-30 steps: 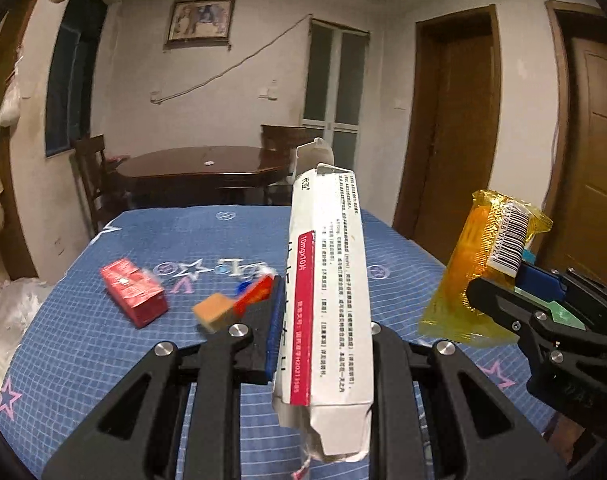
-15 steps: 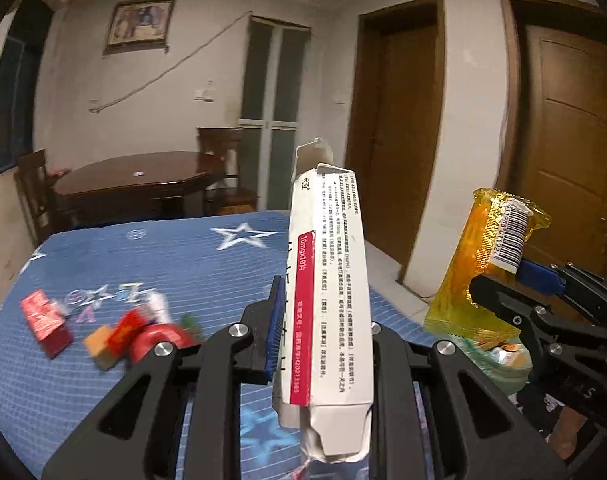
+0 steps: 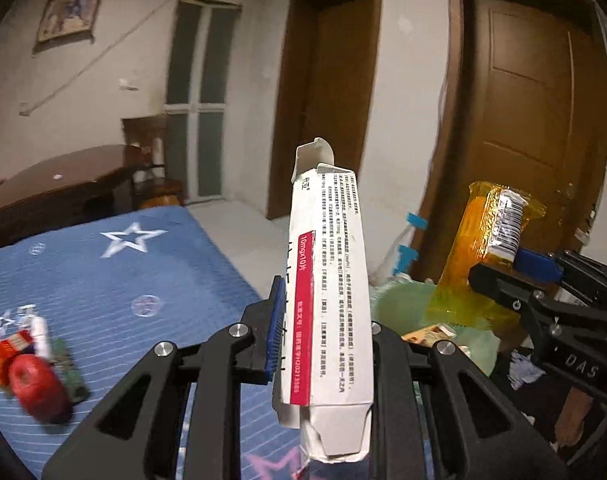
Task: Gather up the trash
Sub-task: 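Carry the toothpaste box and yellow bag with both grippers over the green bin, then open the left gripper to drop the toothpaste box while the right gripper releases the bag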
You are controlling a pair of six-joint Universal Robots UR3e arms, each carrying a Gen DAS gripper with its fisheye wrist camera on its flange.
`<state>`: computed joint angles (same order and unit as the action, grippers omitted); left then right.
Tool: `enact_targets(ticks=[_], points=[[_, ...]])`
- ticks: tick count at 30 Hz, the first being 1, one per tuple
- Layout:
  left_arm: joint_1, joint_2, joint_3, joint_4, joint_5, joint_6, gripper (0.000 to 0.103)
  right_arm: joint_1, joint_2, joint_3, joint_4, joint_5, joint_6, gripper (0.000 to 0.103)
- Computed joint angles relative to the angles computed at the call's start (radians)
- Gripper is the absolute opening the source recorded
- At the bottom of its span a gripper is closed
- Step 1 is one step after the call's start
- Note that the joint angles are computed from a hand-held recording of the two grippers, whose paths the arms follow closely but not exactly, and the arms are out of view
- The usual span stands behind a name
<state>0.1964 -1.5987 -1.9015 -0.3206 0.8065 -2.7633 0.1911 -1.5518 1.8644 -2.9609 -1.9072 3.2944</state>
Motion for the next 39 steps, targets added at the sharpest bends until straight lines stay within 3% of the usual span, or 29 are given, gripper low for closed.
enact_targets(ticks=[9, 14, 23, 39], points=[[-0.223, -0.243, 0.223, -0.065, 0.087, -0.037, 0.019, -0.395, -0.161, 0.217, 0.047, 0.324, -0.090, 0.045], [-0.319, -0.332, 0.303, -0.071, 0.146, -0.050, 0.019, -0.568, -0.158, 0.308, 0.037, 0.469, -0.132, 0.045], [-0.471, -0.465, 0.434, -0.075, 0.302, -0.085, 0.019, -0.656, -0.023, 0.364, -0.053, 0.521, -0.131, 0.045], [-0.556, -0.547, 0.527, -0.104, 0.391, -0.105, 0.019, -0.696, 0.029, 0.419, -0.108, 0.543, -0.124, 0.045]])
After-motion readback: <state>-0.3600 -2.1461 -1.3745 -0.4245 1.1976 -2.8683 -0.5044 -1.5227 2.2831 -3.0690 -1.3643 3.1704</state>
